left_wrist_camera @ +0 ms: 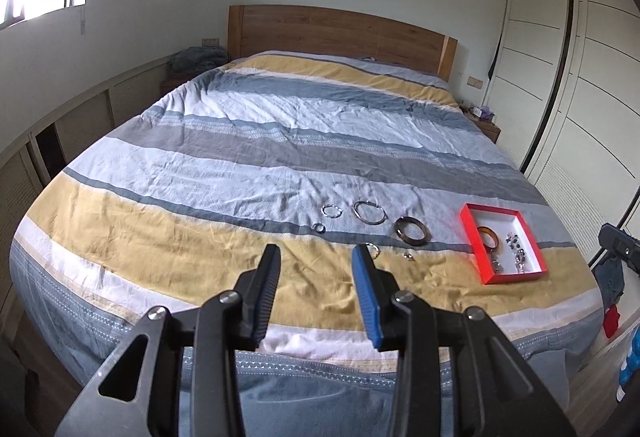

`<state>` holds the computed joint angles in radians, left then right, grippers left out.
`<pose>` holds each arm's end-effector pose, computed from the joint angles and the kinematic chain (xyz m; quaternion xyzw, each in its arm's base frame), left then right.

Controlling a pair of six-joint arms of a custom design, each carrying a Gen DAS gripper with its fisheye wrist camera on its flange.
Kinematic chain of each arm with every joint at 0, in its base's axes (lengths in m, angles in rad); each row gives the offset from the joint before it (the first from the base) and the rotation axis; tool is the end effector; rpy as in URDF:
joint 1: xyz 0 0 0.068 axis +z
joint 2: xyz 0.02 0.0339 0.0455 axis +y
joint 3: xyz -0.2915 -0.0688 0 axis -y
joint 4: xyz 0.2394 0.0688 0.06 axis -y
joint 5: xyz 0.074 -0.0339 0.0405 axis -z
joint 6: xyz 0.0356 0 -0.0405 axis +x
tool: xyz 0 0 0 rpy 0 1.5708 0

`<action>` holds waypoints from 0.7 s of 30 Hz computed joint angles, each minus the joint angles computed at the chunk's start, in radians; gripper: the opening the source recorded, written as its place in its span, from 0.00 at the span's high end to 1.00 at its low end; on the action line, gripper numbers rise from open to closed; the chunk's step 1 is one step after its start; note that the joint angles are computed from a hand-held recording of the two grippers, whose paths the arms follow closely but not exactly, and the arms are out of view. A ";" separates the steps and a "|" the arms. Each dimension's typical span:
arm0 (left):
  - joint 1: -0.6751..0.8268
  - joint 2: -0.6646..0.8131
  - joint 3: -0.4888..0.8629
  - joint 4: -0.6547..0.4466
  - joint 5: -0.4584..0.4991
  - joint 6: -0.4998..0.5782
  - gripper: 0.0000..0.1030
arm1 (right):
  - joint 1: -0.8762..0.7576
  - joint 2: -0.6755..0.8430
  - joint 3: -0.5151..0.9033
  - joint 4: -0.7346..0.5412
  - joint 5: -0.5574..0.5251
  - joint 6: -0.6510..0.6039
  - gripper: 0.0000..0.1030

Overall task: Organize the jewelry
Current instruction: 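Withdraw both open tools from the box toward the remaining jewelry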

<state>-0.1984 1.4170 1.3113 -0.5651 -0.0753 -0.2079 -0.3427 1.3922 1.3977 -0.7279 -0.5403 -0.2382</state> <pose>0.3000 -0.0576 0.3679 -0.0206 0.8997 -0.0545 0.4326 0.2752 -0.0788 0.3926 -0.0638 0.8829 0.1194 0.4497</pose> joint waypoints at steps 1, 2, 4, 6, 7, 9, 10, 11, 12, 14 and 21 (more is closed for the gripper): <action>0.003 0.020 -0.005 0.012 0.008 -0.003 0.66 | 0.010 0.021 -0.006 0.014 0.004 0.003 0.59; 0.004 0.042 -0.010 0.026 0.014 -0.004 0.66 | 0.018 0.043 -0.010 0.027 0.007 0.005 0.59; 0.002 0.084 -0.021 0.054 0.022 -0.003 0.66 | 0.032 0.088 -0.019 0.054 0.013 0.011 0.59; 0.004 0.128 -0.032 0.088 0.040 -0.002 0.66 | 0.048 0.142 -0.016 0.074 0.020 0.018 0.60; 0.005 0.152 -0.031 0.099 0.049 -0.006 0.66 | 0.054 0.170 -0.014 0.083 0.024 0.020 0.59; 0.005 0.206 -0.017 0.115 0.065 -0.010 0.66 | 0.068 0.223 -0.009 0.101 0.030 0.025 0.59; 0.001 0.234 -0.007 0.120 0.068 -0.011 0.66 | 0.074 0.251 -0.002 0.107 0.033 0.027 0.59; -0.002 0.263 0.006 0.124 0.071 -0.008 0.66 | 0.080 0.281 0.008 0.109 0.036 0.027 0.59; -0.005 0.291 0.019 0.129 0.078 -0.007 0.66 | 0.086 0.310 0.020 0.113 0.041 0.027 0.59; -0.012 0.344 0.046 0.135 0.096 -0.010 0.66 | 0.098 0.370 0.047 0.118 0.053 0.028 0.59; -0.038 0.578 0.217 0.114 0.161 0.014 0.65 | 0.148 0.587 0.186 0.091 0.077 0.010 0.59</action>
<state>-0.2365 1.9949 1.5287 -0.4513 0.0857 -0.1940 -0.1946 1.9795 1.5841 -0.6371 -0.4630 -0.2279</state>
